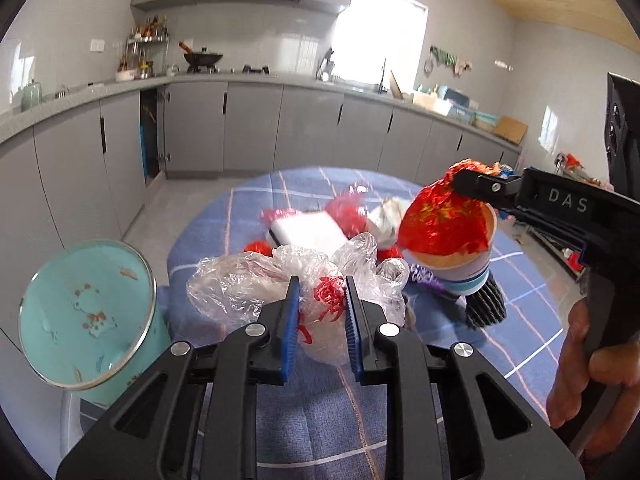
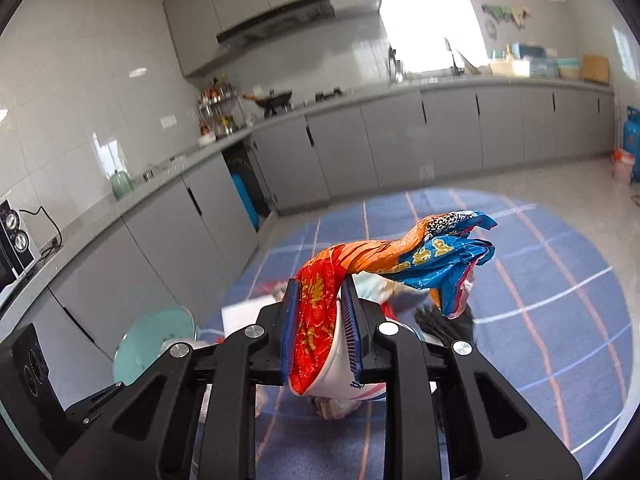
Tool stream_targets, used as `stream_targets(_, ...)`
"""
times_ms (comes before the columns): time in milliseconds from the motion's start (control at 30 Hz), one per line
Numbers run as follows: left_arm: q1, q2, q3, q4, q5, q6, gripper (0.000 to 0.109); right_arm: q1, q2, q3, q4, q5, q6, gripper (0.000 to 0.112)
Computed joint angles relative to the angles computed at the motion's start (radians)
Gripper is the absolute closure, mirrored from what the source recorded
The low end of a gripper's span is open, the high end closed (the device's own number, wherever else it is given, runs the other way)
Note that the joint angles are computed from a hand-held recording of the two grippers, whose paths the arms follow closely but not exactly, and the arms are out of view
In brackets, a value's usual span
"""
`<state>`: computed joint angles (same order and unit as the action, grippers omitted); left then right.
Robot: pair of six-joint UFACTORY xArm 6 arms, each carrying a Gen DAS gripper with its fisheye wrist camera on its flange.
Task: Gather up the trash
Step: 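Open the right gripper and grasp the white striped paper cup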
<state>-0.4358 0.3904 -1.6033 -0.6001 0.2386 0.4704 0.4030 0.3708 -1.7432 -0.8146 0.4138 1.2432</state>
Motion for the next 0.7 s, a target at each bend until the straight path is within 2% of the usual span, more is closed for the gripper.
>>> stream_targets(100,0.001,-0.016,0.015,-0.024,-0.001,0.007,0.088,-0.011,-0.032,0.037,-0.066,-0.039,0.082,0.09)
stream_targets(233,0.005,-0.026,0.024,-0.046,0.002,0.011,0.087,-0.038,-0.06,0.1,-0.085,-0.152,0.134,0.09)
stream_targets(400,0.014,-0.032,0.032,-0.069,0.012,0.025,0.087,-0.031,-0.051,0.115,0.038,-0.138,0.014,0.09)
stream_targets(567,0.024,-0.038,0.036,-0.056,0.011,0.005,0.087,-0.037,-0.032,0.149,0.244,-0.168,-0.11,0.09)
stream_targets(667,0.024,-0.037,0.039,-0.042,0.008,-0.01,0.087,-0.041,-0.027,0.162,0.296,-0.174,-0.13,0.081)
stream_targets(700,0.023,-0.035,0.036,-0.032,0.009,-0.02,0.087,-0.043,-0.027,0.166,0.326,-0.183,-0.143,0.065)
